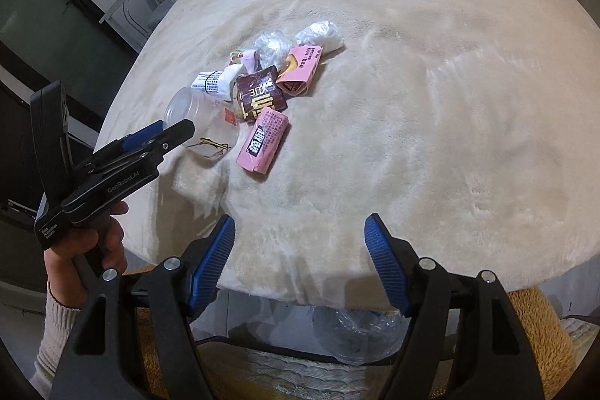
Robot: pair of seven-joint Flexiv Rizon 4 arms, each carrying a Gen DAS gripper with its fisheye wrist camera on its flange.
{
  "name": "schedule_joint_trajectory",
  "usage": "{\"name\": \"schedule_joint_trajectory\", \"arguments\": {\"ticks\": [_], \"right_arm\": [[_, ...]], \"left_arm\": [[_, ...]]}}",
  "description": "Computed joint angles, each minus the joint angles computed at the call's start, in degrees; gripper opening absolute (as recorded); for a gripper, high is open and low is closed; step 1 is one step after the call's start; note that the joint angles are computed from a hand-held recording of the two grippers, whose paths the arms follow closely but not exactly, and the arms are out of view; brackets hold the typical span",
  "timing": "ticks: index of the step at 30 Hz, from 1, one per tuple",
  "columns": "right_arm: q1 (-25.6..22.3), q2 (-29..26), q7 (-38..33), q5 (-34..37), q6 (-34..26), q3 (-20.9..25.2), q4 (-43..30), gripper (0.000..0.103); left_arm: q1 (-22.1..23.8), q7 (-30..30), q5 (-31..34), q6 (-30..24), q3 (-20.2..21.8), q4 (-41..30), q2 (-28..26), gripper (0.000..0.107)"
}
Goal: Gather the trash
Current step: 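Grasp the clear plastic cup with the left gripper while the right gripper grasps the pink snack box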
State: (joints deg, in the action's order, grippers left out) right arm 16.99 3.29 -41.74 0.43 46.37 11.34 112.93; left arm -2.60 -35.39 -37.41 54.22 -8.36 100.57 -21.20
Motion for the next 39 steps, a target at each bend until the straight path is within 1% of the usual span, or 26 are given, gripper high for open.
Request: {"name": "schedule_joint_trajectory", "arguments": {"ticks": [3, 5, 10, 14, 19, 27, 29, 34, 39], "right_arm": [[0.1, -2.0, -1.0, 0.2, 0.1, -0.5, -1.5, 0.072], [0.0, -3.3, -1.7, 0.6, 0.2, -0.7, -2.4, 0.072], [-0.1, -5.9, -2.9, 1.1, 0.6, -0.8, -4.4, 0.072], [-0.2, -7.0, -3.3, 0.9, 0.6, -0.8, -5.5, 0.072], [-0.2, -8.2, -3.4, 0.9, 0.7, -0.8, -6.2, 0.072], [-0.2, -9.0, -3.6, 1.0, 0.6, -0.7, -6.8, 0.07], [-0.3, -9.1, -3.6, 1.0, 0.7, -0.8, -7.0, 0.07], [-0.1, -9.8, -2.6, 0.1, -0.1, -0.9, -7.6, 0.067], [0.2, -11.9, -2.1, -0.5, -0.1, -1.1, -9.2, 0.066]], "left_arm": [[0.1, -0.2, 0.4, -1.0, -0.3, -2.1, -1.9, 0.063], [0.8, 1.0, -0.7, -1.9, -1.0, -2.6, -2.5, 0.063], [0.8, 1.9, -0.4, -2.8, -1.2, -4.1, -3.6, 0.063], [0.8, 2.7, -0.9, -2.3, -1.4, -4.2, -3.9, 0.063], [0.7, 4.5, -1.7, 0.0, -2.2, -4.2, -4.7, 0.063], [0.9, 6.4, -3.1, 1.6, -2.8, -3.5, -4.4, 0.061], [1.1, 6.0, -3.4, 1.1, -2.6, -3.7, -4.3, 0.061], [2.1, 7.5, -6.1, 0.9, -2.8, -2.9, -3.0, 0.061], [3.0, 9.3, -9.7, 0.5, -2.6, -2.2, -1.8, 0.061]]}}
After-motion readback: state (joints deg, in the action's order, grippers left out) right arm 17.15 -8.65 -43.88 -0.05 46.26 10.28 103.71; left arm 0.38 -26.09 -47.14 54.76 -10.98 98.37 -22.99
